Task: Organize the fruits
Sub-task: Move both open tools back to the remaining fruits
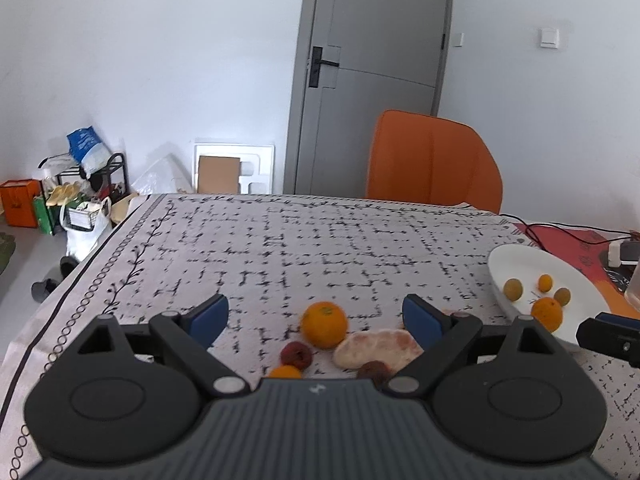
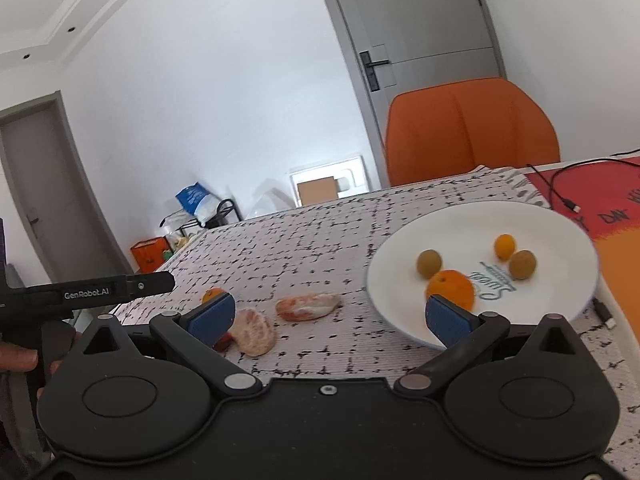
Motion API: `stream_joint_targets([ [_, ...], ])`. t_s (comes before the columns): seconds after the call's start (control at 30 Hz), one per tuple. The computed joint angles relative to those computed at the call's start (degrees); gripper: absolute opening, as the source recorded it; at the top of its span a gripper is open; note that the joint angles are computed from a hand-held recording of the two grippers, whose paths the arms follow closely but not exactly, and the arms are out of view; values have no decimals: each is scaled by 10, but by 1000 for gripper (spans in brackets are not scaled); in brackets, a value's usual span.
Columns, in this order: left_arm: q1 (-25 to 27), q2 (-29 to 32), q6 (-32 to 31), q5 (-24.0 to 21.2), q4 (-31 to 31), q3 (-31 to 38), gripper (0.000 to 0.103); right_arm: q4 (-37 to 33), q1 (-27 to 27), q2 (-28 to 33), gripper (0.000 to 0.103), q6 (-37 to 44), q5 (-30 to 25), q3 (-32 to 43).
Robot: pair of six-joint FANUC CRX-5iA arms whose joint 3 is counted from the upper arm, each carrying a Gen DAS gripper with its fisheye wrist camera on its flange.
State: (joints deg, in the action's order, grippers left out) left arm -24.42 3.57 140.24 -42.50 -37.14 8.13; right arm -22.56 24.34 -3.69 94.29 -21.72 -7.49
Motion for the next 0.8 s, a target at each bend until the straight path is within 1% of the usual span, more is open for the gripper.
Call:
stream_joint_targets([
  [0.3, 16, -7, 15, 3, 12, -22, 93, 5, 18, 9, 103, 11, -10, 10],
  [0.5, 32, -15, 9, 30, 35, -45, 92, 1, 25, 21, 102, 20, -20, 22],
  [0.57, 31, -13, 12, 27, 31, -45, 92, 0, 27, 26, 102, 22, -24, 27],
  [0.67, 38, -10, 4, 33, 42, -48, 90, -2, 28, 35, 101, 25, -31, 36],
  [0.73, 42, -10, 0, 46, 48, -53, 86, -9, 28, 40, 99, 30, -36, 42],
  [0.8, 47, -8, -11, 59, 58, -57, 79, -14, 28, 45, 98, 35, -41, 47],
])
